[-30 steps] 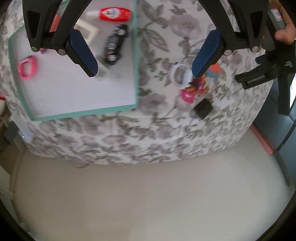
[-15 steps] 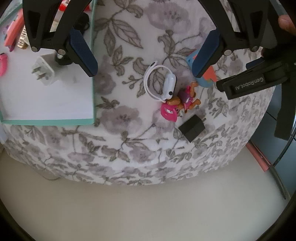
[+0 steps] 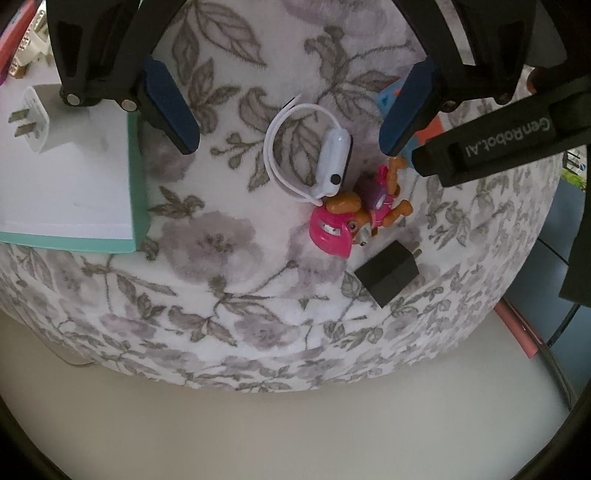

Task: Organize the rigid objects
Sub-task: 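Grasp the orange-blue toy with the left tool while the right tool grasps the white smartwatch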

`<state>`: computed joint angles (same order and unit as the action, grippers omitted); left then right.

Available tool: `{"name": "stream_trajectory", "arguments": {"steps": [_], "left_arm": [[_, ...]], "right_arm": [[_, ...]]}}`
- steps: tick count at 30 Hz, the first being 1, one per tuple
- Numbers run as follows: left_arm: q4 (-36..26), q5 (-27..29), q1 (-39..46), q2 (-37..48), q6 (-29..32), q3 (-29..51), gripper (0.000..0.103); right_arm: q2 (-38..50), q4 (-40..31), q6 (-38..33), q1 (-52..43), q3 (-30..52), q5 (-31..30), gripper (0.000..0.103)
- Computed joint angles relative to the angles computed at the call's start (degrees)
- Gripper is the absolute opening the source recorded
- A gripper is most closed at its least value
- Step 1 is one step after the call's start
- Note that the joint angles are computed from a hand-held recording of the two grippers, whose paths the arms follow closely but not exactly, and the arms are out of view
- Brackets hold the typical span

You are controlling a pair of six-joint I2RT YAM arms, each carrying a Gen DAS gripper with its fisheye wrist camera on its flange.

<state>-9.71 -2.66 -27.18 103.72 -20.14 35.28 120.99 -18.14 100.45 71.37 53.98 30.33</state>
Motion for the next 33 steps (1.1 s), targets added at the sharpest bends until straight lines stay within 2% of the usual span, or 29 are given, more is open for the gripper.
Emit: {"name": "stream_trajectory", "arguments": {"steps": [6,14,24,31,33], "left_arm": [[0.5,-0.5,-1.0,3.6,-0.9,1.8,0.1],[1.7,0.0,-0.1,6.5,-0.1,2.8,0.1],[1.6,0.9,0.0,8.1,0.2,3.1,0.1],[2.5,-0.7,-3.3,10.6,-0.8,3.3,0.099],[2.7,-0.8,-3.8,10.3,-1.0,2.9,0.092]], "right_arm": [[1.9,1.0,-1.7,-1.4,0.5,-0.8,0.088],[3.9,-3.0,-3.3,-2.0,3.6,-0.3,0.078],[1.9,-1.2,-4.2,-0.9,1.5,-0.8,0.049],[0.5,-0.7,-2.3,0.2,-0.6,-1.3,0.049],[0.4,-1.0,-1.8,0.5,-0.7,-1.5,0.049]]}}
